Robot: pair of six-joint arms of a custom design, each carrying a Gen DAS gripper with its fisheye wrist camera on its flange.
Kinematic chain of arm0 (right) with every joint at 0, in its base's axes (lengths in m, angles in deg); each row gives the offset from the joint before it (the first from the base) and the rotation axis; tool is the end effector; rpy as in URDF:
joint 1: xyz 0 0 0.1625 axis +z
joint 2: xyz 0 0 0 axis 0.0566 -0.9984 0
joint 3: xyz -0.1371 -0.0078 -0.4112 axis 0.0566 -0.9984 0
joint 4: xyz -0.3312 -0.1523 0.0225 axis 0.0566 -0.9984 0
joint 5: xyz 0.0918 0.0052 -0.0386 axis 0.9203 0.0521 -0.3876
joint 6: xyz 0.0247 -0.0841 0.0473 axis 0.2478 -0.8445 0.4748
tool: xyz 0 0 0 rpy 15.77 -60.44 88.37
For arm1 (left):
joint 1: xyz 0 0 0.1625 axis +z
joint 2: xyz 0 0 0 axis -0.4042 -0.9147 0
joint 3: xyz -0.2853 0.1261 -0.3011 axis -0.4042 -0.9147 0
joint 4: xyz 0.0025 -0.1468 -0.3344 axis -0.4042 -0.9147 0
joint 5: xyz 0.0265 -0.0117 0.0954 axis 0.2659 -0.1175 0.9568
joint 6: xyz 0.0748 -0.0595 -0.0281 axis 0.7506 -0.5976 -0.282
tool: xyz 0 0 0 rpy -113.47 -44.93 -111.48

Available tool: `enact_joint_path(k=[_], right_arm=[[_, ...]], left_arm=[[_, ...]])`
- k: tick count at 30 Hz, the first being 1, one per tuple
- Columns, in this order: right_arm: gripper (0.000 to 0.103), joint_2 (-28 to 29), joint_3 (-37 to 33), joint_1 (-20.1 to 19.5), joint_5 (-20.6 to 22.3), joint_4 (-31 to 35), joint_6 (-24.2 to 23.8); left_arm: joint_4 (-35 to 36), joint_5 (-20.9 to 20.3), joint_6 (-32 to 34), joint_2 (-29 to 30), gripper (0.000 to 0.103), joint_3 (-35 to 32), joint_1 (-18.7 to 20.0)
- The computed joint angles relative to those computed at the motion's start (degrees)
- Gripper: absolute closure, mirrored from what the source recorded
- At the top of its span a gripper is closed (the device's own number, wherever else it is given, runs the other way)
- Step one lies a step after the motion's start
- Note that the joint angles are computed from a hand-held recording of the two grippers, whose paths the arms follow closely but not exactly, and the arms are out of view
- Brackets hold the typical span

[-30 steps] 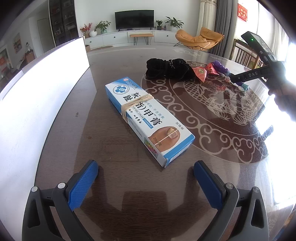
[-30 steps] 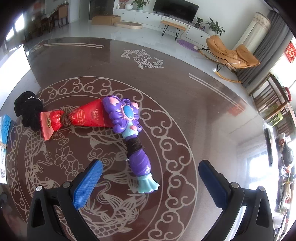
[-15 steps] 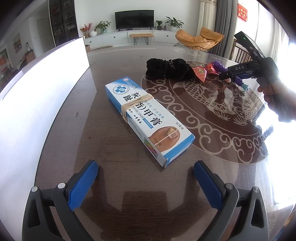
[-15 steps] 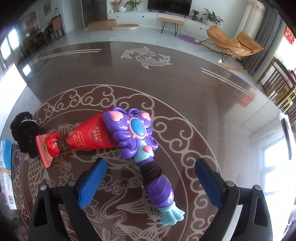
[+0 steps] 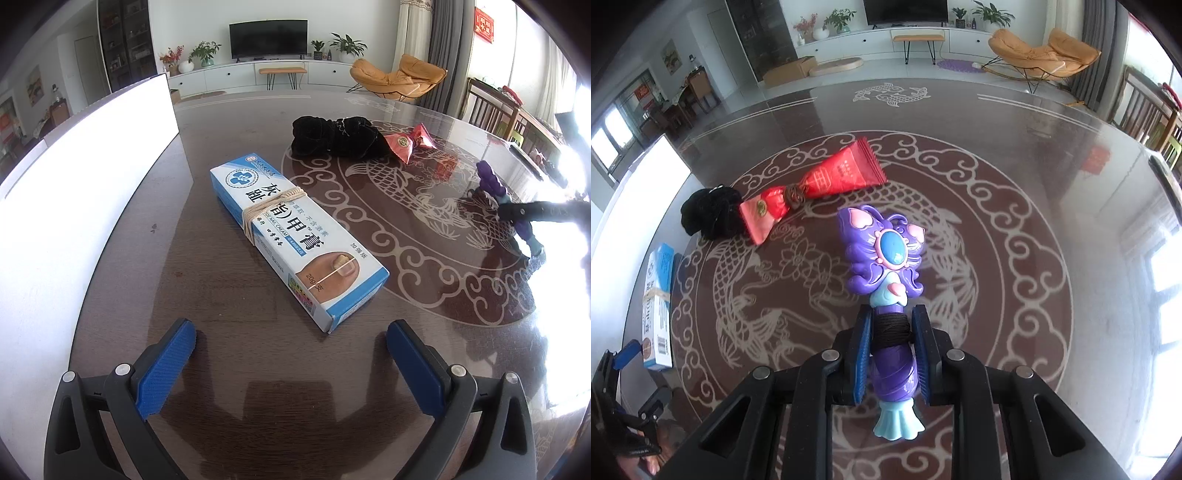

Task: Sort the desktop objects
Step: 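Grasp the blue-and-white ointment box with the left tool while the right tool holds the wand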

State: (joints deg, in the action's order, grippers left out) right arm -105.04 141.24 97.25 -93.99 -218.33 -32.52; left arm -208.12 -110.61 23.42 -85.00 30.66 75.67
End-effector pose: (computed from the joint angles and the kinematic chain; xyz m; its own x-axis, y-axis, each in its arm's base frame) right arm 0.2158 -0.7466 0.1876 -0.7769 -0.1476 0.6121 -0.3816 0.8837 -0.2711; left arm -0.2452 -0.6601 0.1623 -0.7050 -0.0301 -0.7086 0.3947 0.8134 -0.4273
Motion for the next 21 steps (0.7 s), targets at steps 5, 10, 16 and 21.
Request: enact_joint_path(k=[5, 10, 16, 21], right_arm=[[0.08, -6.6, 20.81, 1.66, -3.78, -19.55, -5.75], [0.039, -8.07, 26.91, 1.12, -1.25, -27.93, -7.77], [0.023, -6.41, 25.19, 1.57, -2.01, -27.33, -11.09], [0.005, -6.37, 26.29, 1.21, -2.31, -29.87, -10.86]], left_arm=[[-0.04, 0.0, 0.03, 0.0, 0.0, 0.02, 0.02], [-0.01, 0.0, 0.01, -0.02, 0.0, 0.02, 0.0], [-0.05, -0.01, 0.05, -0.01, 0.0, 0.03, 0.03], [-0.03, 0.0, 0.03, -0.01, 0.0, 0.01, 0.01]])
